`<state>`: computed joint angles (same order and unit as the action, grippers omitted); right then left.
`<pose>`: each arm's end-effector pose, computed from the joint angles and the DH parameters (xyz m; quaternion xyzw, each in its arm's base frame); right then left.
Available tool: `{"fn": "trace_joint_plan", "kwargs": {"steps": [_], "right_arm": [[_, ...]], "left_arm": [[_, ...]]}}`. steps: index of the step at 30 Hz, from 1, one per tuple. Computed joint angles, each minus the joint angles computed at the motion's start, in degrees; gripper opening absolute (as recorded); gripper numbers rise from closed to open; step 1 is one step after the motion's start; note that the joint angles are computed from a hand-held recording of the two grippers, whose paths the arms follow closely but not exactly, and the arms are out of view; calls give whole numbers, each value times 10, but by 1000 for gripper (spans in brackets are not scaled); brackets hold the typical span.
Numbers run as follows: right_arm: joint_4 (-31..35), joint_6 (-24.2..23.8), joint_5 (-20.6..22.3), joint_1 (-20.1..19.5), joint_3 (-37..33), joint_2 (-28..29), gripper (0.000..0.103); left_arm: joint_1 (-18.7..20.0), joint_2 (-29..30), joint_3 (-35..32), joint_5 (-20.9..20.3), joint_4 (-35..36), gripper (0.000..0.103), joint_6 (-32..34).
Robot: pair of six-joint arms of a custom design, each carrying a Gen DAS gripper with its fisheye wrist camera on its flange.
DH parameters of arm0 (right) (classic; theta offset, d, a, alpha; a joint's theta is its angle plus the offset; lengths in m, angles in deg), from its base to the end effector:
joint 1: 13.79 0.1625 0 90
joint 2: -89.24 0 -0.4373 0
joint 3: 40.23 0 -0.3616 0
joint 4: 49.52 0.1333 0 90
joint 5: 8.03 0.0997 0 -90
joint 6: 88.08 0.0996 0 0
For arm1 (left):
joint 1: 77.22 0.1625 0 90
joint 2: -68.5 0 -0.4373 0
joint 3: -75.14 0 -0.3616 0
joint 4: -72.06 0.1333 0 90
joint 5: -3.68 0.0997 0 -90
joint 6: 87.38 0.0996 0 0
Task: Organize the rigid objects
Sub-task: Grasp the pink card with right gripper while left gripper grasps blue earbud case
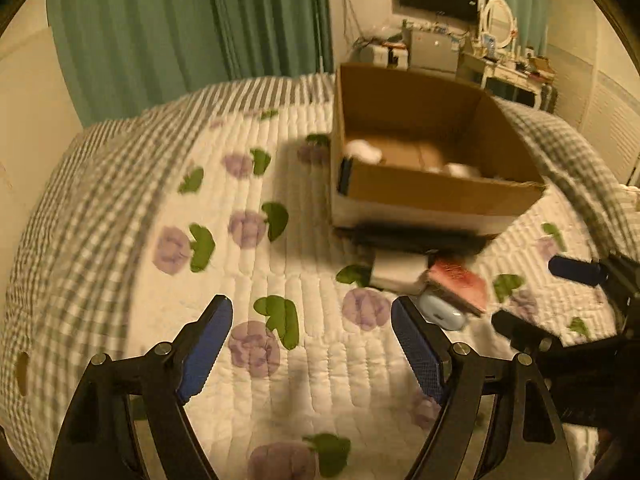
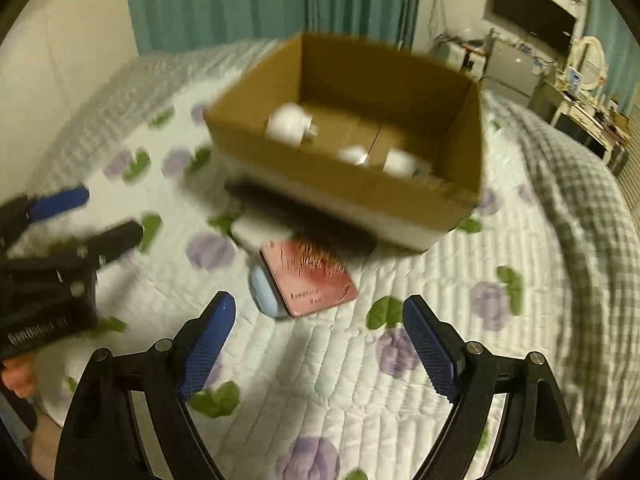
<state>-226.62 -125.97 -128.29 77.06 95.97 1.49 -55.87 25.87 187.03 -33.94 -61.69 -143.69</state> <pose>0.0889 -0.3873 0.3239 0.2206 -0.8880 0.2247 0.3350 -0.4011 -0.3846 0.0227 0.1909 0.8596 -0.2902 0.3746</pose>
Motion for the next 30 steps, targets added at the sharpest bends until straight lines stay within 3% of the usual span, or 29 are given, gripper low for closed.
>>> {"fn": "trace_joint_plan", "kwargs": {"steps": [3, 7, 9, 11, 15, 17, 23, 28, 30], "right_arm": [[-15, -7, 1, -14, -5, 35, 85], [-42, -14, -16, -24, -14, 79, 72], [-59, -12, -1, -29, -10, 78, 70], [-68, -15, -3, -27, -12, 76, 61], [-88, -25, -8, -18, -18, 79, 59], [-106, -32, -9, -11, -19, 91, 53], [-202, -94, -14, 5, -17, 154, 45], [-261, -127, -3, -3, 5, 138, 35], [-243, -127, 4, -12, 3, 124, 34]], "left_arm": [[21, 14, -7, -1, -19, 84, 10], [42, 25, -11, -2, -49, 84, 25], [45, 27, -8, -3, -62, 84, 29], [45, 30, -5, -2, -60, 84, 27], [47, 32, -2, -11, -59, 84, 24], [46, 30, 1, -15, -63, 84, 22], [40, 21, 7, -15, -56, 84, 7], [39, 18, 5, -11, -38, 84, -9], [39, 20, 2, -13, -40, 84, -8]]}}
